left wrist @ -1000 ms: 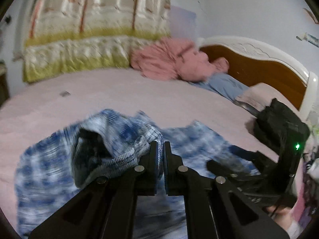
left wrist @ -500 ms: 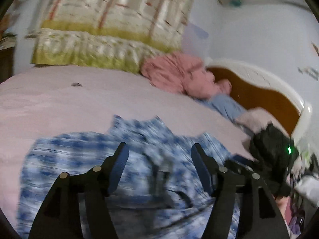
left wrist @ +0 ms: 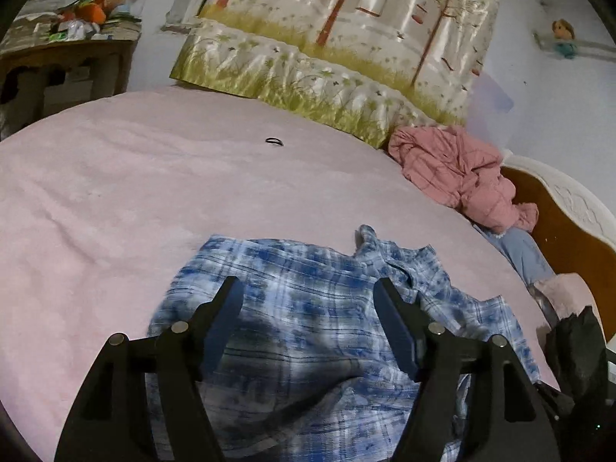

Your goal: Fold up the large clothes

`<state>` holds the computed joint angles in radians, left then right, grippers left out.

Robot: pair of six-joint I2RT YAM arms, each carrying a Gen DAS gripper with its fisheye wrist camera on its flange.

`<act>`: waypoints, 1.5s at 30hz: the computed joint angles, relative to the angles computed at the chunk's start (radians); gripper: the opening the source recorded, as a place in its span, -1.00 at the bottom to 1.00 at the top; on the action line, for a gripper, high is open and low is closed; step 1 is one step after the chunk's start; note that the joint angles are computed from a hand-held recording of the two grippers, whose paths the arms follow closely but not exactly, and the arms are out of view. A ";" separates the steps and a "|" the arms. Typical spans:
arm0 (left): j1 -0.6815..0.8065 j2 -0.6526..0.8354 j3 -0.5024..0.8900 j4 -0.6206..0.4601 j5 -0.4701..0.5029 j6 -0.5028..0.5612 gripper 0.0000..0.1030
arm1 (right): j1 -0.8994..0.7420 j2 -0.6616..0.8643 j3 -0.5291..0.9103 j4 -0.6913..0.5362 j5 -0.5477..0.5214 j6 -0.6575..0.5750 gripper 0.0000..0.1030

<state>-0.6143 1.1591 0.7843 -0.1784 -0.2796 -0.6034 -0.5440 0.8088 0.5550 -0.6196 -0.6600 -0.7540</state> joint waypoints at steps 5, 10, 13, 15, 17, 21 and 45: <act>-0.092 0.065 0.052 -0.033 -0.110 0.053 0.33 | -0.033 0.045 -0.004 0.069 0.038 0.079 -0.74; -0.129 0.142 0.095 -0.054 -0.136 0.061 0.33 | -0.204 0.187 0.057 0.138 0.003 0.107 -0.88; -0.143 0.172 0.116 -0.073 -0.163 0.069 0.33 | -0.309 0.313 0.132 0.131 -0.053 0.116 -0.88; -0.149 0.177 0.122 -0.083 -0.183 0.071 0.33 | -0.355 0.370 0.166 0.150 -0.054 0.144 -0.88; -0.152 0.178 0.125 -0.087 -0.191 0.071 0.33 | -0.390 0.441 0.214 0.149 -0.056 0.165 -0.88; -0.140 0.180 0.126 -0.094 -0.189 0.064 0.33 | -0.450 0.545 0.287 0.077 -0.126 0.146 -0.88; -0.115 0.200 0.167 -0.190 -0.236 0.021 0.40 | -0.329 0.432 0.165 0.435 -0.064 0.350 -0.93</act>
<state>-0.7293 1.3596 0.9514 -0.3688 -0.5153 -0.5825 -0.8731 1.2411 0.7197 -0.1848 -0.7244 -0.4040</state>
